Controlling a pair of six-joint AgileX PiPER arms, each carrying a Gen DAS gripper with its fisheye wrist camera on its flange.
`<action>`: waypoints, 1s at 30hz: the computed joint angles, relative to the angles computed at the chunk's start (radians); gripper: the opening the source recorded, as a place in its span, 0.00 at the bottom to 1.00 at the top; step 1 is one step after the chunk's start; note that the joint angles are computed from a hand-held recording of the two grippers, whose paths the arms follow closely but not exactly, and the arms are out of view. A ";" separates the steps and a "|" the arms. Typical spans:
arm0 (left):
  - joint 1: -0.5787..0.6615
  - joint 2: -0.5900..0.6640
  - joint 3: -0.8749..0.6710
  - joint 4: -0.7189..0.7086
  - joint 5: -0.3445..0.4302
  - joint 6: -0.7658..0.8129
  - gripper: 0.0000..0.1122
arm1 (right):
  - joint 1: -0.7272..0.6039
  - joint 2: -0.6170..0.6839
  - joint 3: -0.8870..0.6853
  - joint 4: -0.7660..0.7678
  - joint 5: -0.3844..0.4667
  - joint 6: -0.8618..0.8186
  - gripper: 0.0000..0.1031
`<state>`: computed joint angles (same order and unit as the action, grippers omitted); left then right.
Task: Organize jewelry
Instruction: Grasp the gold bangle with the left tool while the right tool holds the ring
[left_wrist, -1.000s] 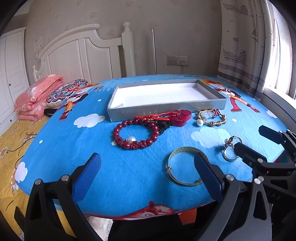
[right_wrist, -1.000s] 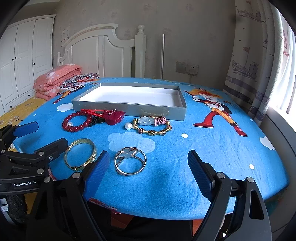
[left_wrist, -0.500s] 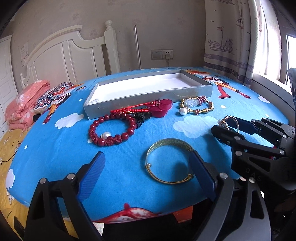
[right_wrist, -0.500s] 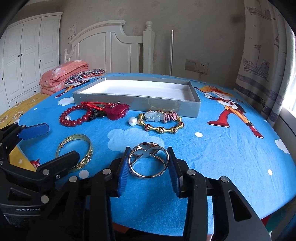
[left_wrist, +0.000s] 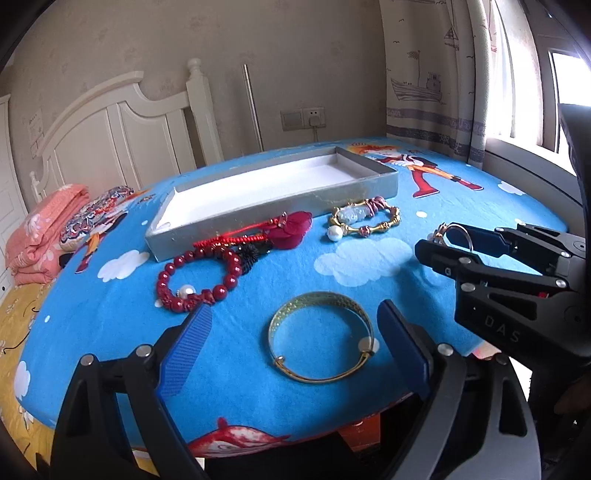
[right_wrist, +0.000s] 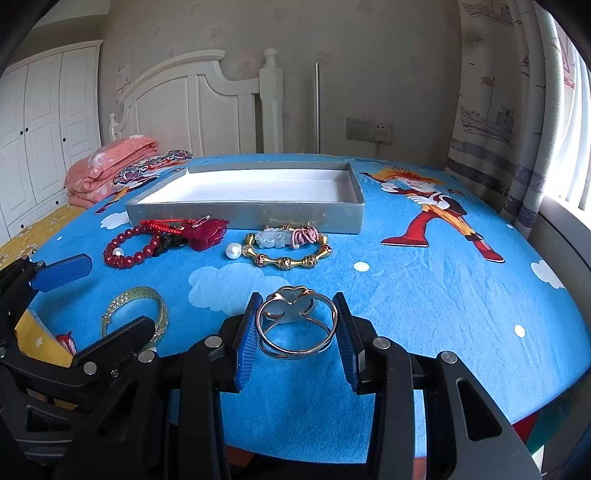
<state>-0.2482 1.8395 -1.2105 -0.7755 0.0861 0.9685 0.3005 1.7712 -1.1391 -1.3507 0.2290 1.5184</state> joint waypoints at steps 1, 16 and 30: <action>0.003 0.011 -0.017 0.072 0.025 -0.074 0.78 | -0.001 -0.001 -0.003 0.031 0.000 -0.034 0.36; 0.038 0.017 -0.025 0.025 0.031 -0.070 0.52 | 0.008 0.008 -0.021 0.196 0.012 -0.215 0.36; 0.053 0.095 -0.253 0.766 0.135 -0.868 0.52 | 0.009 0.145 -0.334 0.716 0.116 -0.786 0.36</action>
<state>-0.1952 1.9348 -1.4637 -0.0098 0.2215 0.1005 0.3098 1.9167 -1.4732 -0.6346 0.3454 0.7322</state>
